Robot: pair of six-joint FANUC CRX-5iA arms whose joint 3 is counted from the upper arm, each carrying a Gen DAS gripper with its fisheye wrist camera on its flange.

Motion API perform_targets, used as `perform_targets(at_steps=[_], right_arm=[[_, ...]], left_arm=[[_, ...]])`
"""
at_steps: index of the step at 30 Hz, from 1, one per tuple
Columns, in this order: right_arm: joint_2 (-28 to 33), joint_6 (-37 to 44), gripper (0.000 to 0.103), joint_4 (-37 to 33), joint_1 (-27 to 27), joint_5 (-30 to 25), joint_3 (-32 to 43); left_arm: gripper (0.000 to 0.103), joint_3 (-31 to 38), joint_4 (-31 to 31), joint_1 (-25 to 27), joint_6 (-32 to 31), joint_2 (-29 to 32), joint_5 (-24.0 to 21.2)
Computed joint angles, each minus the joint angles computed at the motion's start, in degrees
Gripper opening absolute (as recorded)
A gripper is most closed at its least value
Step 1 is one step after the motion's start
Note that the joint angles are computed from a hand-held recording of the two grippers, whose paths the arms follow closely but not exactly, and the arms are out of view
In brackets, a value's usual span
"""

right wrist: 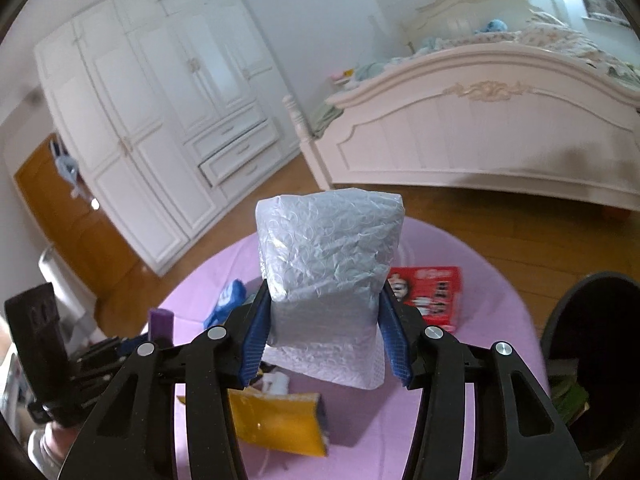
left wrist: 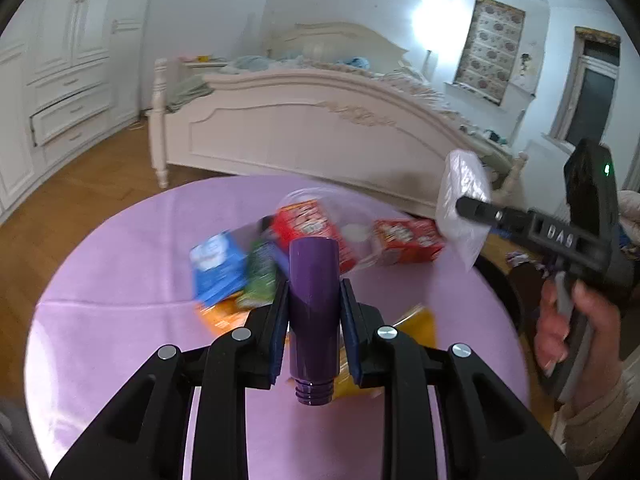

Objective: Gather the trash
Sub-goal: 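Grasp the purple bottle with the left tool while the right tool grasps the white plastic bag, then carry bottle and bag over the black bin and open both tools to drop them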

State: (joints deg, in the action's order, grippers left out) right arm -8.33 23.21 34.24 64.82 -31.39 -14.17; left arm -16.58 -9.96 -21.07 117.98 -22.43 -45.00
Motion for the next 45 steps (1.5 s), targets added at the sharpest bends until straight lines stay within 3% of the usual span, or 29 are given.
perform_targets(at_steps=[12, 24, 35, 45], right_arm=[[-9.7, -9.3, 0.051, 4.2, -5.8, 0.7, -10.5], [-15.9, -15.6, 0.051, 5.7, -11.8, 0.8, -18.3], [-18.8, -19.8, 0.051, 4.9, -17.9, 2.7, -24.1], [-22.2, -21.3, 0.051, 2.7, -22.0, 4.8, -29.4]], left_arm=[[0.025, 6.6, 8.1, -4.4, -7.4, 12.1, 7.5], [0.025, 12.8, 23.6, -8.0, -22.2, 25.6, 13.3], [0.025, 19.4, 33.4, -9.9, -31.7, 35.8, 13.2], [0.025, 27.7, 34.2, -11.9, -32.8, 43.9, 9.5]])
